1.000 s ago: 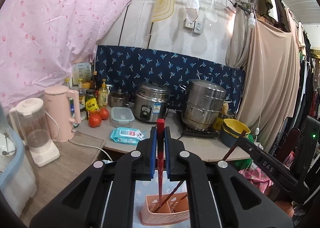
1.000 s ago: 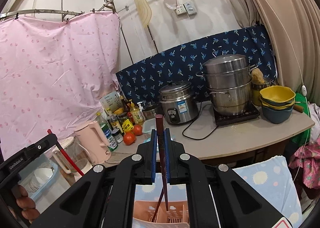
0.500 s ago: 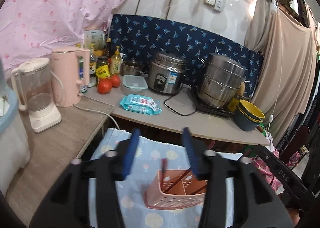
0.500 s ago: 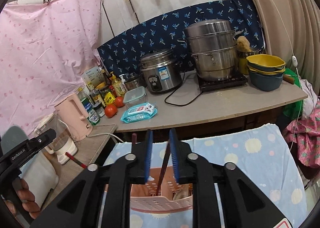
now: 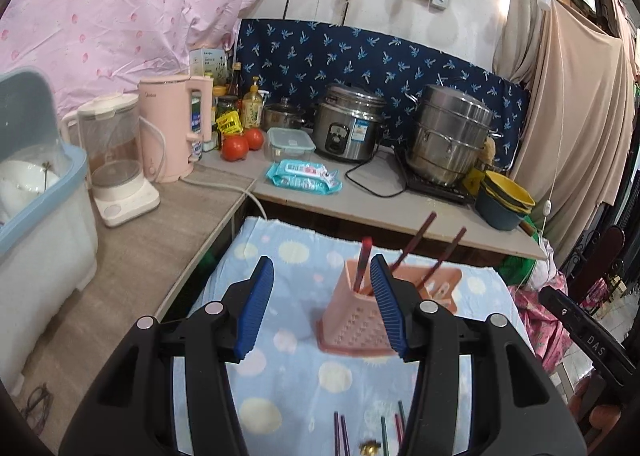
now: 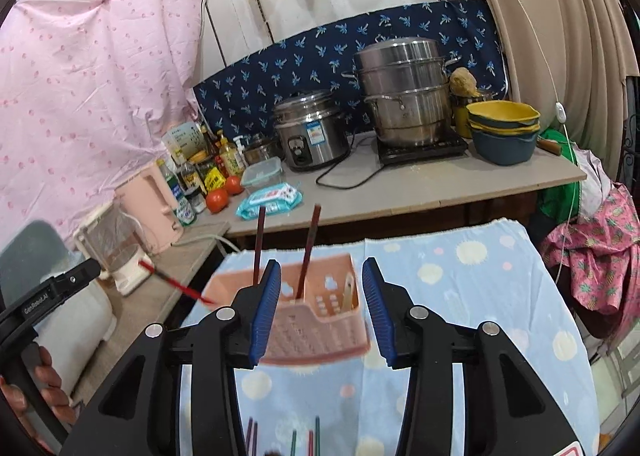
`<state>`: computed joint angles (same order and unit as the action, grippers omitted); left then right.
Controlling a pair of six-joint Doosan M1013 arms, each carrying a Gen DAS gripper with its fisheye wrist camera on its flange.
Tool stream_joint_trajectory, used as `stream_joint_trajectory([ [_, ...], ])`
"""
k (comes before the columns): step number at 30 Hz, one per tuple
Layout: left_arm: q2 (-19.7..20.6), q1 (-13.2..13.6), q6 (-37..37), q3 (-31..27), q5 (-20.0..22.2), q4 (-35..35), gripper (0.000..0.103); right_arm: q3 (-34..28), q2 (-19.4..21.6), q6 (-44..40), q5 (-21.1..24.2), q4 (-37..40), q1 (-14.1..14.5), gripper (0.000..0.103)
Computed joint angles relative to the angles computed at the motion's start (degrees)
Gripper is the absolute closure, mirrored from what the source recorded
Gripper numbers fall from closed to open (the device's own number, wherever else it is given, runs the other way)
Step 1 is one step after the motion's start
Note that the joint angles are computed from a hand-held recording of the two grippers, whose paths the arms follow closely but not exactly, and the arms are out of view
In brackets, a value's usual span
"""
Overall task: Organize utensils
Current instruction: 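Move both open tools back over the remaining utensils on the table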
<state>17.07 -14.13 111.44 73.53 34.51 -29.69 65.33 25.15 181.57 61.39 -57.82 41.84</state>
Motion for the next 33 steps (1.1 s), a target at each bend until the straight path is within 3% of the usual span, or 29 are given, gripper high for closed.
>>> stream_joint_trajectory([
  [14,-5.56,0.71,1.99,10.33,2.24,2.49,0.055,5.22,-1.05,0.66,2.67,6.74,4.99,0.062],
  [33,-9.12,0.79,3.09,20.81,7.87,6.47,0.055,9.84,0.25,0.4,3.61,19.25,9.48,0.062],
])
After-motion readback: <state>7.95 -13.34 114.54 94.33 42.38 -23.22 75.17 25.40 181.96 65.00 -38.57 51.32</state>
